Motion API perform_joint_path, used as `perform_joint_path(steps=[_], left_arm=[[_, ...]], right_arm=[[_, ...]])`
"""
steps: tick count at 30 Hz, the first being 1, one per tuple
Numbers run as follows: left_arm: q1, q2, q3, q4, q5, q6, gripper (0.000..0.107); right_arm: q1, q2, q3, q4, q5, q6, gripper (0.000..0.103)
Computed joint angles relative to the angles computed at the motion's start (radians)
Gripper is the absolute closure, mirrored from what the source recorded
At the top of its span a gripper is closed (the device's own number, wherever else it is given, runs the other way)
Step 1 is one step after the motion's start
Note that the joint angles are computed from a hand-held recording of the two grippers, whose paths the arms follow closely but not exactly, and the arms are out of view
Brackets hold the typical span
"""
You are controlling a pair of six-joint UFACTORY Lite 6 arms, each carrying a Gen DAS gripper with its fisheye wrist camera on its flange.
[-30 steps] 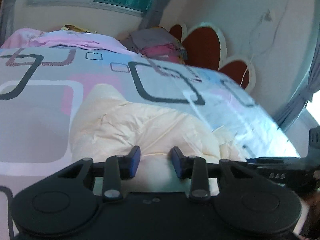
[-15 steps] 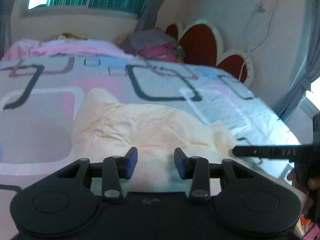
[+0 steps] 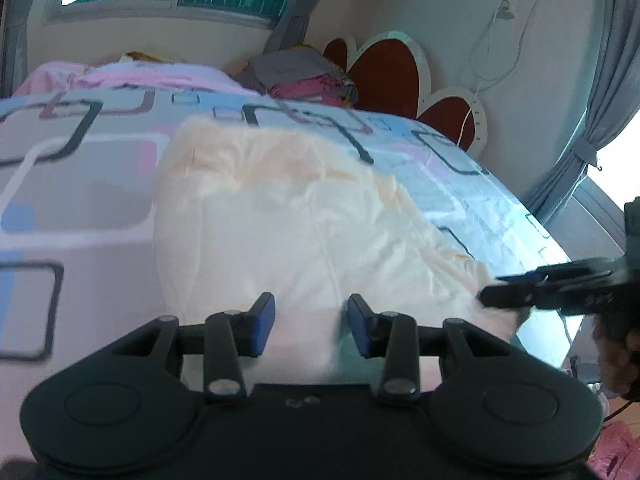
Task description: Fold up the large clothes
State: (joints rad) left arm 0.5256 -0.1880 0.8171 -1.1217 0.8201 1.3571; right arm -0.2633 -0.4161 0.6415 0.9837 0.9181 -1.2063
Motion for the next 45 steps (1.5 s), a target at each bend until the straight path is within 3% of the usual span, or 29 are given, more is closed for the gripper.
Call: perform_joint_path(steps=[4, 8, 10, 13, 15, 17, 19, 23, 27, 35, 45], left_arm=[[-0.017, -0.05, -0.08, 0.002, -0.043, 0.001, 0.068], [-0.104, -0.052, -0.138, -0.005, -0.176, 0.048, 0.068], [-0.119, -0.028, -0.115, 0.026, -0.194, 0.011, 0.068], [-0.077, -0.013, -0.055, 0.066, -0.133, -0.035, 0.069], [-0.033, -0.03, -0.036, 0.029, -0.117, 0.001, 0.061], [-0.007, -0.024, -0.004, -0.055, -0.131, 0.082, 0.039], [-0.02, 0.049, 0.088, -0.129, -0.161, 0.129, 0.038], [-0.112, 0.262, 0.36, -0.124, -0.201, 0.058, 0.046], [-0.188, 0.443, 0.604, -0.026, -0.202, -0.073, 0.049], [-0.267, 0.776, 0.935, 0.145, -0.179, -0.259, 0.051], [-0.286, 0.928, 1.006, 0.183, -0.15, -0.29, 0.052]], right_arm=[[0.049, -0.021, -0.079, -0.043, -0.093, 0.034, 0.072], [0.102, 0.034, -0.149, -0.002, -0.205, -0.009, 0.072], [0.113, 0.05, -0.134, -0.01, -0.213, 0.015, 0.072], [0.052, -0.015, -0.105, -0.021, -0.147, 0.023, 0.072], [-0.036, -0.048, -0.071, 0.027, -0.067, -0.01, 0.072], [-0.041, -0.025, -0.006, 0.086, -0.072, -0.012, 0.072], [0.027, 0.039, 0.075, 0.155, -0.142, -0.013, 0.072], [0.266, 0.252, 0.3, 0.154, -0.401, 0.088, 0.072], [0.416, 0.462, 0.519, -0.029, -0.516, 0.32, 0.072], [0.471, 0.808, 0.738, -0.238, -0.61, 0.541, 0.072], [0.4, 0.9, 0.691, -0.002, -0.606, 0.317, 0.073]])
